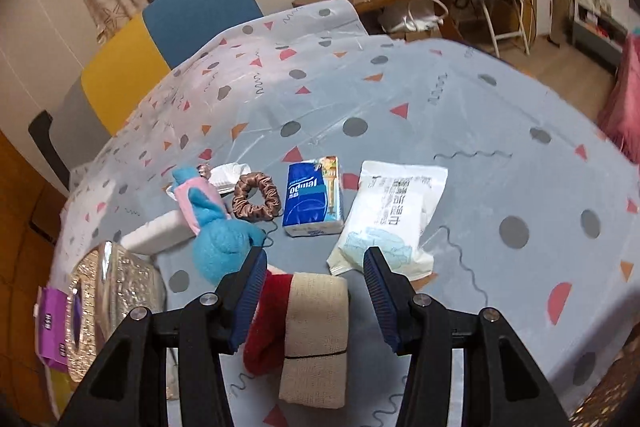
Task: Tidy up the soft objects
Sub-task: 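Move the left tool to the white roll while the right tool approaches the beige sock, then grasp the white roll with the left tool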
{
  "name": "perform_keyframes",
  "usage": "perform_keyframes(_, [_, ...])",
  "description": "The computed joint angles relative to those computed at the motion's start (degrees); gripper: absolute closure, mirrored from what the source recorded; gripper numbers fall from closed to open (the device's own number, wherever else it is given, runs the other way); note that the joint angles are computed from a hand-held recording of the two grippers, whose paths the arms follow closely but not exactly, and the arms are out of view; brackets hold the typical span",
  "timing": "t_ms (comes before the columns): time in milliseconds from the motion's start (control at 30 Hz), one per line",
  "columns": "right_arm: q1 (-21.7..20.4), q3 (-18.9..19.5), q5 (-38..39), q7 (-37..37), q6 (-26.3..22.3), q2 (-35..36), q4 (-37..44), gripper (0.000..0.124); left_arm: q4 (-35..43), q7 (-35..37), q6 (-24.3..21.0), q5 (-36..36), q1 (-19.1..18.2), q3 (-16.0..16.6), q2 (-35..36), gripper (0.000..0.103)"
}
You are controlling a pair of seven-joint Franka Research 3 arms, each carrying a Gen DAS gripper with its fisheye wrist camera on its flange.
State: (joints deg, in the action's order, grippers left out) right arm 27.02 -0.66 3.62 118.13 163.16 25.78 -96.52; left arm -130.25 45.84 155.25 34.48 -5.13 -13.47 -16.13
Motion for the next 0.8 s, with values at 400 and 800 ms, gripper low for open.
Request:
perform_keyframes(400, [-4.7, 5.9, 9.5, -8.8, 0.6, 0.3, 0.3, 0.073, 38.5, 27.0, -26.4, 1.0, -8.8, 1.9, 32.3, 0.025])
perform_keyframes(800, [-8.8, 10.8, 22.5, -18.9, -1.1, 0.8, 1.0, 0.073, 69.1, 39.7, -43.5, -2.9, -14.6, 7.5, 56.9, 0.025])
